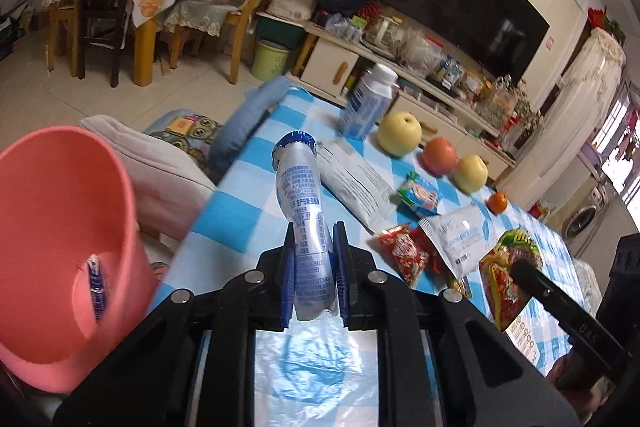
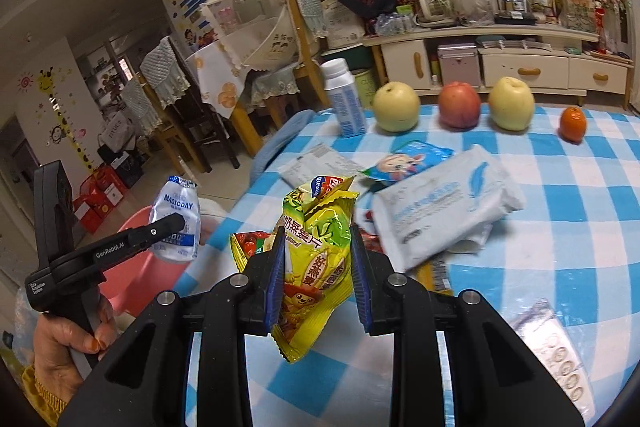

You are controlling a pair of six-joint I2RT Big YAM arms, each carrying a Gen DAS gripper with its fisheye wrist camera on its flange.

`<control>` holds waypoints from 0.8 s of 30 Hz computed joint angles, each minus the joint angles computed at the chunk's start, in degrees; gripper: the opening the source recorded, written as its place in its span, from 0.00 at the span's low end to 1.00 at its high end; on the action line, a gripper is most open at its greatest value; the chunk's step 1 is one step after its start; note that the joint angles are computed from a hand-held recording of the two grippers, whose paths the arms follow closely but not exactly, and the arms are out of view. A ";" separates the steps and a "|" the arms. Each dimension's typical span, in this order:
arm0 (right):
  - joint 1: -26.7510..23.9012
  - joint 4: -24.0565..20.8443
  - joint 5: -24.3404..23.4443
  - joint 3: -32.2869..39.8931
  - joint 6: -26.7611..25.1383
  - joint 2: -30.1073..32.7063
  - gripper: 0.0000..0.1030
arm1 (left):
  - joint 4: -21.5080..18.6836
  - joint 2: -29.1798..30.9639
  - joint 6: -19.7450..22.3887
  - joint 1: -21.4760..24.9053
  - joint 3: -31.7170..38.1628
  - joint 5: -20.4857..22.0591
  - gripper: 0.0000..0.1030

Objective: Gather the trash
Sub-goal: 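Carry both items over the pink bucket and open both grippers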

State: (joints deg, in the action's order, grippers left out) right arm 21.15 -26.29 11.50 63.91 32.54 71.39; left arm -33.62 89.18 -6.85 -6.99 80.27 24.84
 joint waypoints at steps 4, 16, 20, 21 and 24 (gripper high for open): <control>3.34 0.52 -0.49 4.41 -0.24 3.99 0.30 | 1.36 -0.89 -1.48 3.13 -0.16 -0.38 0.18; 10.56 -1.08 -6.07 24.87 -2.77 20.34 0.30 | 2.91 0.05 -6.94 13.29 1.66 -4.13 0.18; 12.34 -3.27 -7.15 32.78 -4.12 26.29 0.31 | 2.19 1.51 -8.20 15.39 2.88 -5.24 0.18; 12.71 -4.09 -7.14 35.30 -4.40 28.21 0.31 | 1.89 1.99 -8.41 15.78 3.30 -5.23 0.18; 12.79 -6.94 -8.50 40.96 -3.28 32.97 0.39 | 0.78 2.98 -9.24 16.22 4.27 -7.45 0.20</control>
